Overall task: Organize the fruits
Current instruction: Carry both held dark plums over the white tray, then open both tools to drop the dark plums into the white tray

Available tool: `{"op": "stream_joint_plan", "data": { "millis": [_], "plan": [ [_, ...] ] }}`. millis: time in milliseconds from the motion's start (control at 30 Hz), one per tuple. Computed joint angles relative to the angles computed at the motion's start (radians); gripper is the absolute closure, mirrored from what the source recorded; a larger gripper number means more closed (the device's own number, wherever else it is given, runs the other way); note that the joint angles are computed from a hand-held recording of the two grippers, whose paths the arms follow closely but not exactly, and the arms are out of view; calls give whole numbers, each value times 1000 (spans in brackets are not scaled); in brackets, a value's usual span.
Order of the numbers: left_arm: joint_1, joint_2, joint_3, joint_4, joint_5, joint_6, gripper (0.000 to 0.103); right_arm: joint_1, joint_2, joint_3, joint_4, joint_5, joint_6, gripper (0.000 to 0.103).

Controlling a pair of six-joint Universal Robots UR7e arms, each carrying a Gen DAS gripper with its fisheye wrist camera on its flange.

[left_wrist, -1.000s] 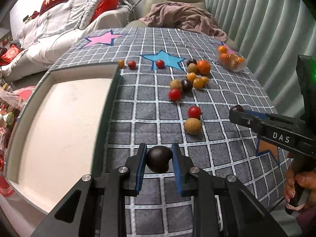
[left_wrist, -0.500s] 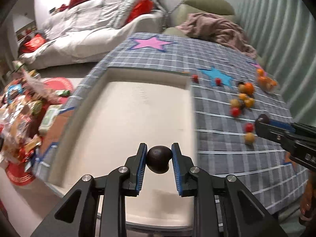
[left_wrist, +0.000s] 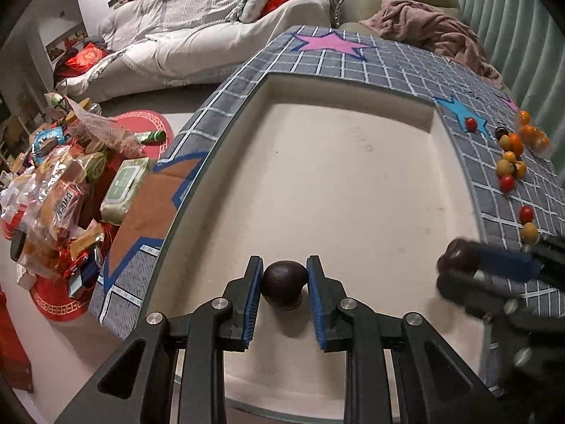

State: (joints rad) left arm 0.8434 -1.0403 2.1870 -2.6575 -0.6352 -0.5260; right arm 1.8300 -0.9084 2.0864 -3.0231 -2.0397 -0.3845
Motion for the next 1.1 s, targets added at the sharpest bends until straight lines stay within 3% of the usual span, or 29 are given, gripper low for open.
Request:
{"op": "stream_joint_plan", "data": {
  "millis": [133,200,233,267,300,367,533,633,800,1100],
  "plan": [
    [10,9,0,-29,-7,29,75,8,31,-9,-1,-41,-21,71],
    [12,11,0,-46,-12,45,71,16,39,-12,-2,-57,-35,65],
    [13,11,-1,-48,-13,44,62,17,40,-13,-7,-53,-42,54],
    [12,12,0,-37,11,21,36,22,43,-11,-23,-60,-48,51],
    [10,11,9,-55,36,6,19,26,43,-9,-38,-67,-57,48],
    [16,1,28,-129,20,23,18,26,36,-8,-46,-58,-59,29],
    [24,-23,23,-114,-25,-16,18,40,14,7,-101,-72,-67,18],
    [13,-22,16,-84,-38,-17,18,35,-10,28,-159,-78,-85,2],
    [-41,-10,27,-114,-20,12,18,-13,-85,70,-205,-91,-70,0],
    [-137,59,-8,-150,-78,78,18,-162,-238,140,-193,-118,25,0]
  ]
}}
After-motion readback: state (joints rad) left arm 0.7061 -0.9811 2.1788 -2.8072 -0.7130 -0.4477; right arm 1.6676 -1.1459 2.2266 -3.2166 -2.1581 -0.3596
